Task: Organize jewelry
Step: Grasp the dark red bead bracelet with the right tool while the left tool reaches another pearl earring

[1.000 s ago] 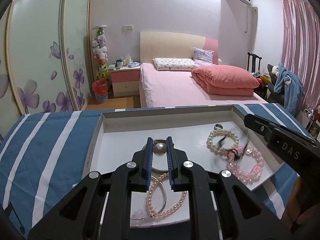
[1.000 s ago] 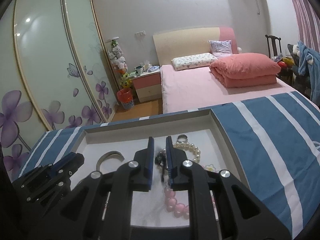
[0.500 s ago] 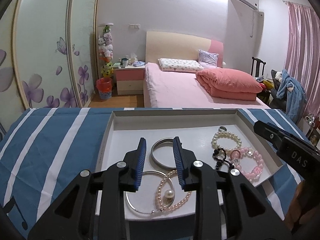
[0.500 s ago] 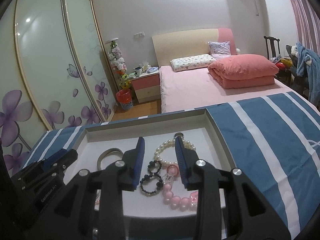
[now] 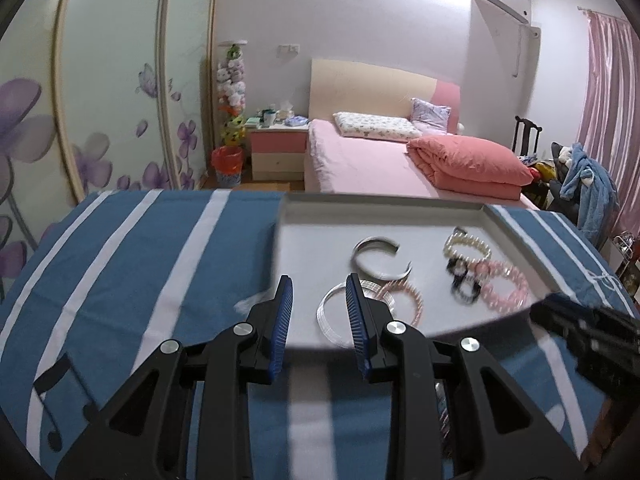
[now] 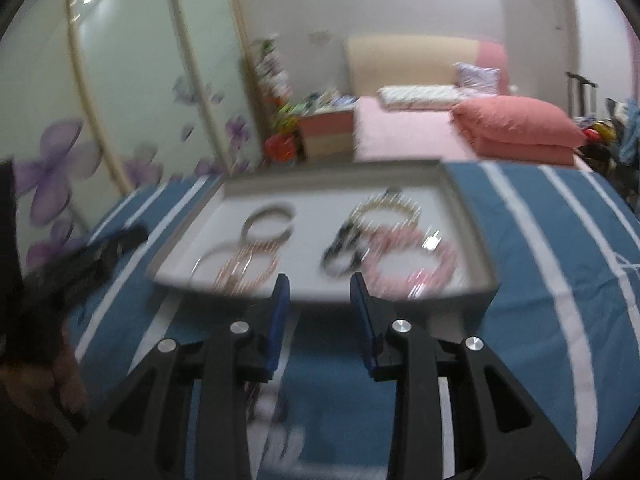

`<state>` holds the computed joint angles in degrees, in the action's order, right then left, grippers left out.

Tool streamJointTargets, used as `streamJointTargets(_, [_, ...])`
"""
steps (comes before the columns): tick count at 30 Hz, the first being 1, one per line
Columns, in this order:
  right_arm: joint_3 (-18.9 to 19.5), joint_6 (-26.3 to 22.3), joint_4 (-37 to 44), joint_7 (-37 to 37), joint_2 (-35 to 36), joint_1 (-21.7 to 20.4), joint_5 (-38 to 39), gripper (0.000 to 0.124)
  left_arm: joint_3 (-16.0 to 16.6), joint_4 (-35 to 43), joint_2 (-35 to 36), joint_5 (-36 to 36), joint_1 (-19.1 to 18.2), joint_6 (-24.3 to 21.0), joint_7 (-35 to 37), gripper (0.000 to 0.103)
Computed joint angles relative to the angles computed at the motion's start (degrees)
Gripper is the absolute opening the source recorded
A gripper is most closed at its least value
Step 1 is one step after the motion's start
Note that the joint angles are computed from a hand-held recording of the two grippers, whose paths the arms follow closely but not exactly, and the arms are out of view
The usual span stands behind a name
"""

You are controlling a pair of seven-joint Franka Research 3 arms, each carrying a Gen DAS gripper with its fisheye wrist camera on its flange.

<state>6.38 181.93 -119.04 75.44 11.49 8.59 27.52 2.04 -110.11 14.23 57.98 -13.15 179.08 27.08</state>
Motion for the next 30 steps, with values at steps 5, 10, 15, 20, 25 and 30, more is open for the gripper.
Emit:
streamJointTargets(5, [5.2,-6.3,-3.0,-9.8,-2.6,-2.1,5.8,0.043,0.4,-4.7,-3.3,1.7,1.3,-0.6,-1.9,0.029])
streamJointTargets(10, [0.3,-8.7,-3.3,-6.4,-2.4,4.3,-0.8,0.054,-0.8,-7.1,-5.4,3.3,3.9,-1.4,-4.8,0.030])
streamJointTargets(15, [-5.2,-10.2,-1.6,2.6,-0.8,9.2,-12.7,0.059,-1.5,-7.8,-6.7,8.9,5.8,-1.5,-10.4,0.034])
streamJointTargets(20, [-8.3,-10.9,-1.2,10.7,-0.1,11.3,-21.9,0.052,-3.2,-8.3,-7.1,9.5,7.7,-1.7,-11.0,0.034])
streamJointTargets(25, [-7.9,-10.5,-2.8,13.5,-1.3,9.6,-24.2,0.012,-4.6,-9.0,-7.1,6.3,8.6,-0.4,-7.4,0.034])
streamJointTargets(30, [-13.5,-9.9,-3.9,25.4,-1.8,11.7,-32.1,0.010,-8.2,-10.7,-6.6,-6.5,9.3,0.9,6.4,0.034])
